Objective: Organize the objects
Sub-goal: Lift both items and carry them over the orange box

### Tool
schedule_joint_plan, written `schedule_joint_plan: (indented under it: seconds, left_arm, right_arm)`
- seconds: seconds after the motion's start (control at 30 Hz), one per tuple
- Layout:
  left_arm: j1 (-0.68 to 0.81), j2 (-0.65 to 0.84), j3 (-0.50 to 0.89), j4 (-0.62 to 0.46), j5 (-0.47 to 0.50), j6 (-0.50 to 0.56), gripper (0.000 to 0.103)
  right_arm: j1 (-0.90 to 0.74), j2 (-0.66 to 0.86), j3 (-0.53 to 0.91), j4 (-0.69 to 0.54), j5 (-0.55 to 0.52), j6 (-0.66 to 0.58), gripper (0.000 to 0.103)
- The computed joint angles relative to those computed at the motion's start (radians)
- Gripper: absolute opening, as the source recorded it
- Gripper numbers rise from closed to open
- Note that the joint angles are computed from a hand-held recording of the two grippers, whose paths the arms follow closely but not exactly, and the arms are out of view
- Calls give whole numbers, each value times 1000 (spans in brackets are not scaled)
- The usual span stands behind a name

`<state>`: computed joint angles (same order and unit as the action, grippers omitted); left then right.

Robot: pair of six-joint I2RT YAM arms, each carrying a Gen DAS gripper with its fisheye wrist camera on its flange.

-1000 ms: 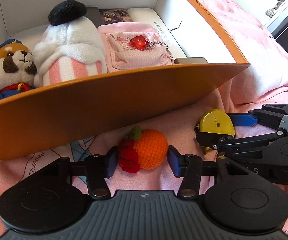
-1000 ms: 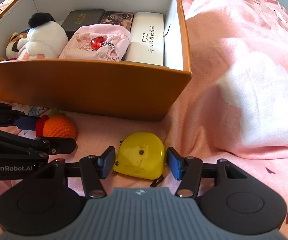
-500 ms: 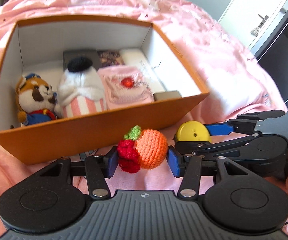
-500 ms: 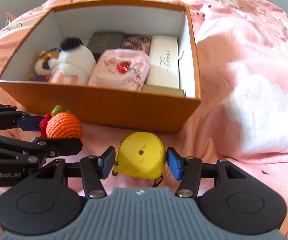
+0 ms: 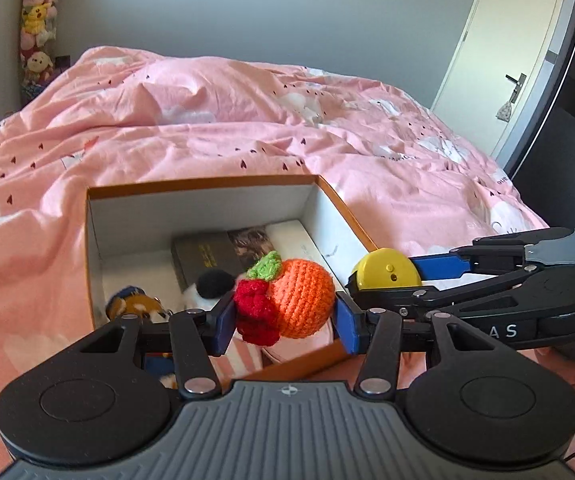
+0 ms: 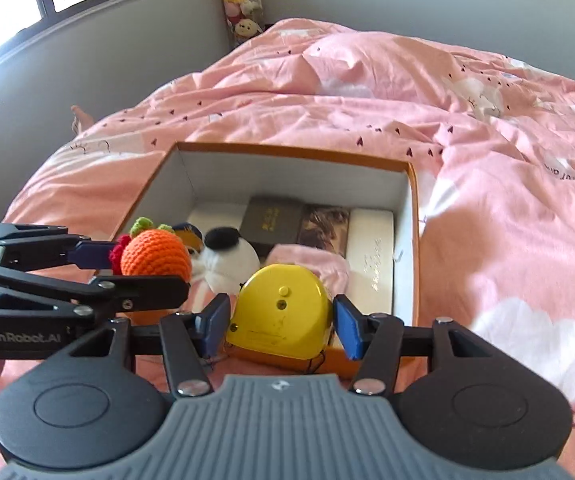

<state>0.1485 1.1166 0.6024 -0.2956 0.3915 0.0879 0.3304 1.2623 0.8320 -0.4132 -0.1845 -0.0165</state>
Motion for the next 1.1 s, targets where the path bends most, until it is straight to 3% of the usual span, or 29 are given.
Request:
schedule_joint_plan:
  seconds: [0.1, 0.23, 0.4, 0.67, 1.1]
  left_arm:
    - [22, 59, 36, 37, -25, 16, 58]
    - [36, 143, 83, 87, -64, 52, 58]
    - [56, 266, 173, 82, -96, 174, 58]
    - [47, 466, 332, 34, -145, 425, 58]
    - [11, 725, 557, -141, -341, 701, 58]
  right_arm:
    - [28, 58, 50, 49, 26, 14, 58]
    - [17, 177, 142, 77, -33, 46, 58]
    - [36, 339, 258, 122, -31, 94, 58]
    - [29, 609, 499, 102, -127, 212, 58]
    - [31, 948, 815, -10, -272, 354, 58]
